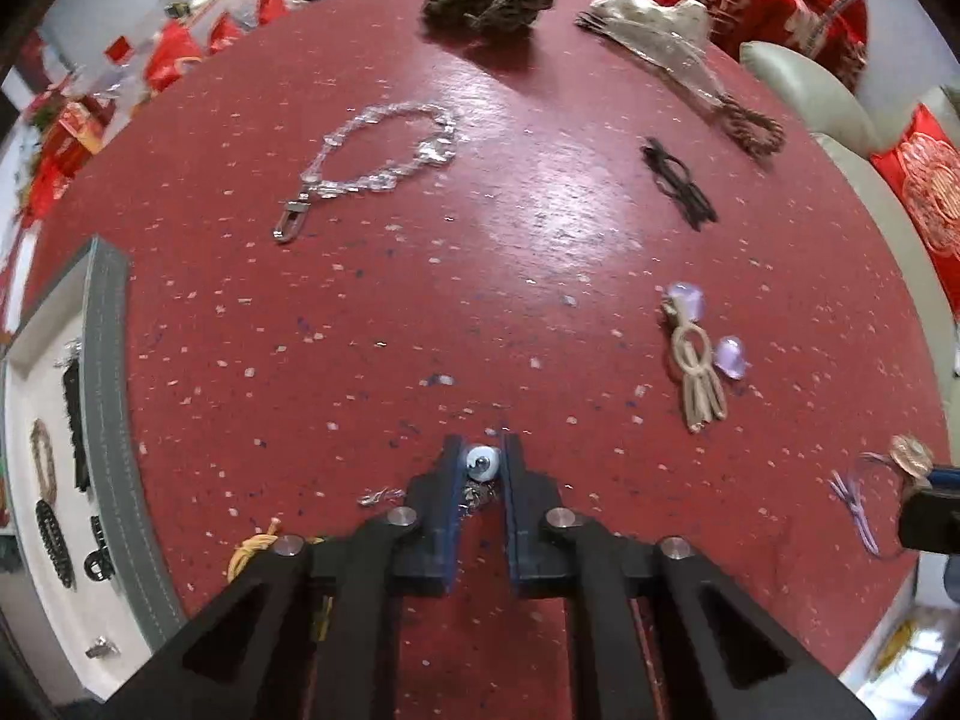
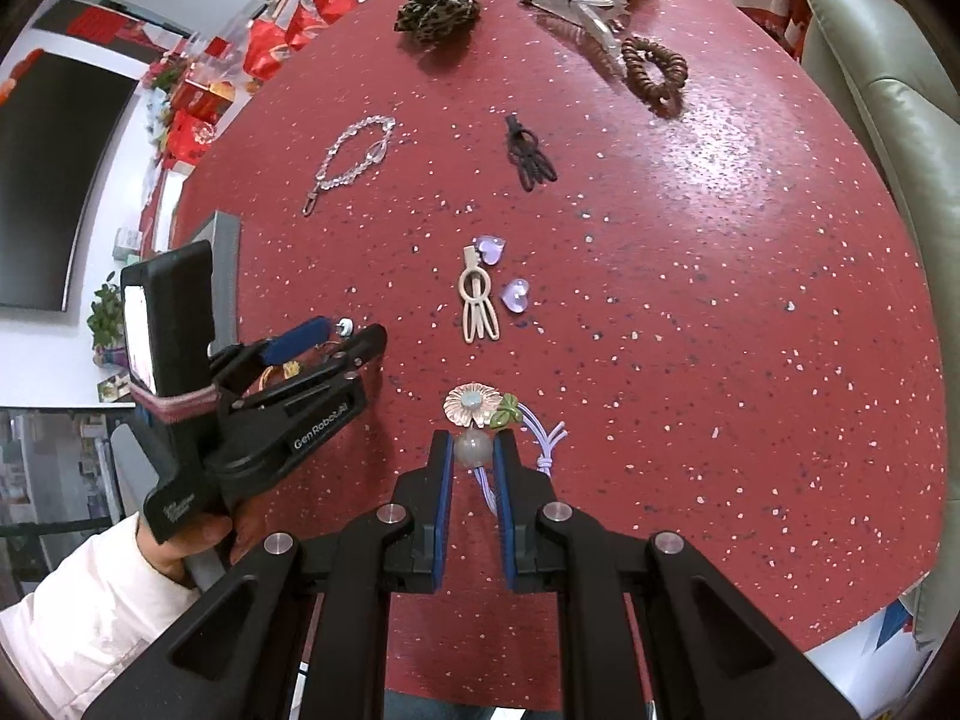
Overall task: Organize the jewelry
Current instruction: 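Grasp the silver charm with the white bead using the left tool, then carry the silver charm with the left tool while the right tool carries the hair ties to the tray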
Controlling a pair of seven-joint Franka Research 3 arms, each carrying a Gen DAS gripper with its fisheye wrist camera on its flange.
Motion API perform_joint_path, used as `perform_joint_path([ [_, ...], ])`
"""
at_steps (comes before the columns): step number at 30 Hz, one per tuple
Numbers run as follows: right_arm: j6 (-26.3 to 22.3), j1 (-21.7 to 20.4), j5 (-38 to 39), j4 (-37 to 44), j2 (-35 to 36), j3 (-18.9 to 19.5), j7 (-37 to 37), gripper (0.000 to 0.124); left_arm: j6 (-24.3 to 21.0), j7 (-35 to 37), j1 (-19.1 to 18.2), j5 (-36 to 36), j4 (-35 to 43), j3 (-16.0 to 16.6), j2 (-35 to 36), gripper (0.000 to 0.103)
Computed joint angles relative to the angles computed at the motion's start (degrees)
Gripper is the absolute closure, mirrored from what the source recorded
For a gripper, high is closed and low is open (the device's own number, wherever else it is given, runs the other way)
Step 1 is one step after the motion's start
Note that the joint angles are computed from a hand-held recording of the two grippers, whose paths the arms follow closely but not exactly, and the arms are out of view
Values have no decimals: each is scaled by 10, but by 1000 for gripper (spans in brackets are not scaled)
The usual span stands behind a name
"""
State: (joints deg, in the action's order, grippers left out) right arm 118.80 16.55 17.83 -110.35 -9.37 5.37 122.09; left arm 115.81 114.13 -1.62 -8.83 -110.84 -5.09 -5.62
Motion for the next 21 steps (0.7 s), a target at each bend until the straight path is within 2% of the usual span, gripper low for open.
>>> perform_joint_path([
  [8,0,4,-4,21,10,3,0,110,-72,-3,23,-104,40,28,-19,91],
  [13,-4,8,-10,42,22,5,0,110,-97,-17,36,-116,51,40,-39,91],
  [21,-23,17,-22,88,46,8,-6,110,-103,-42,52,-107,45,60,-78,91],
])
